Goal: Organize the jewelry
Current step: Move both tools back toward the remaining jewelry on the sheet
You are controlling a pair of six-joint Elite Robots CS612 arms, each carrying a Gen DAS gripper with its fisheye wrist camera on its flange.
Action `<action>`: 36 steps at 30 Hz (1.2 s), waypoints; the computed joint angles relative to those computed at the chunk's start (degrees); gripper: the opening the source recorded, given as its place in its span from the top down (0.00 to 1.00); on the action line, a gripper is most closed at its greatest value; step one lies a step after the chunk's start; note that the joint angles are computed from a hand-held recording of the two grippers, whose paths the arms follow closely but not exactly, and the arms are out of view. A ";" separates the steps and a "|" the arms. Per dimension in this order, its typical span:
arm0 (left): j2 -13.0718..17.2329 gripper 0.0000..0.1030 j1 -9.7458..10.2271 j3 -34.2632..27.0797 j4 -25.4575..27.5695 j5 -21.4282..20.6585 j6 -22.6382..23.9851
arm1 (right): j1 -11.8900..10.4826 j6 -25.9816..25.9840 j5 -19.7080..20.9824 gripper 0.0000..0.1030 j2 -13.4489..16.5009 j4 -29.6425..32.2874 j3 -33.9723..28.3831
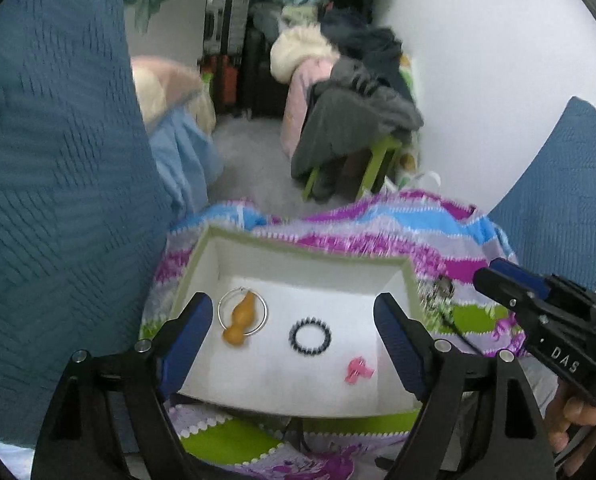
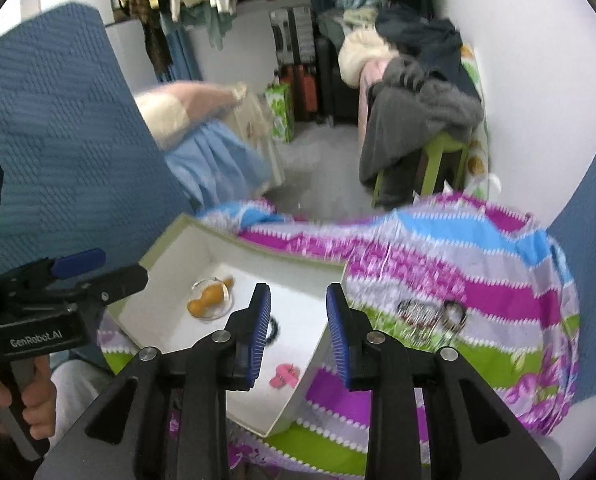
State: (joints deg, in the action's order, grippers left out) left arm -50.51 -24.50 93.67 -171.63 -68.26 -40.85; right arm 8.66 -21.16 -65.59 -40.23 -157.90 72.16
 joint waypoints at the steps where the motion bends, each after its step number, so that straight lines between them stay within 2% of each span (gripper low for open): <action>1: -0.19 0.19 -0.23 0.06 -0.65 0.68 -0.03 | -0.31 -0.05 0.89 0.75 -0.29 -1.16 0.15; 6: -0.67 0.19 -1.21 -0.88 -3.07 1.84 -1.03 | -1.54 -0.10 3.40 0.75 -1.25 -4.88 0.62; 10: -0.46 0.19 -2.41 -2.40 -2.33 4.06 0.37 | -2.56 0.15 4.81 0.75 -1.68 -7.20 0.80; 13: 0.09 0.19 -3.29 -3.30 -3.65 4.91 1.48 | -3.26 0.33 5.36 0.75 -1.70 -8.23 0.80; 19: 1.31 0.19 -4.19 -5.22 -4.20 3.83 0.62 | -4.63 -0.47 5.56 0.75 -1.30 -9.10 0.55; 31: 5.68 0.20 -5.94 -11.17 -2.60 1.66 0.20 | -7.91 -1.27 5.97 0.75 0.68 -9.80 -0.31; 36: 7.72 0.21 -6.34 -13.27 -2.58 0.13 -1.99 | -9.07 -2.33 6.31 0.75 1.57 -9.92 -0.44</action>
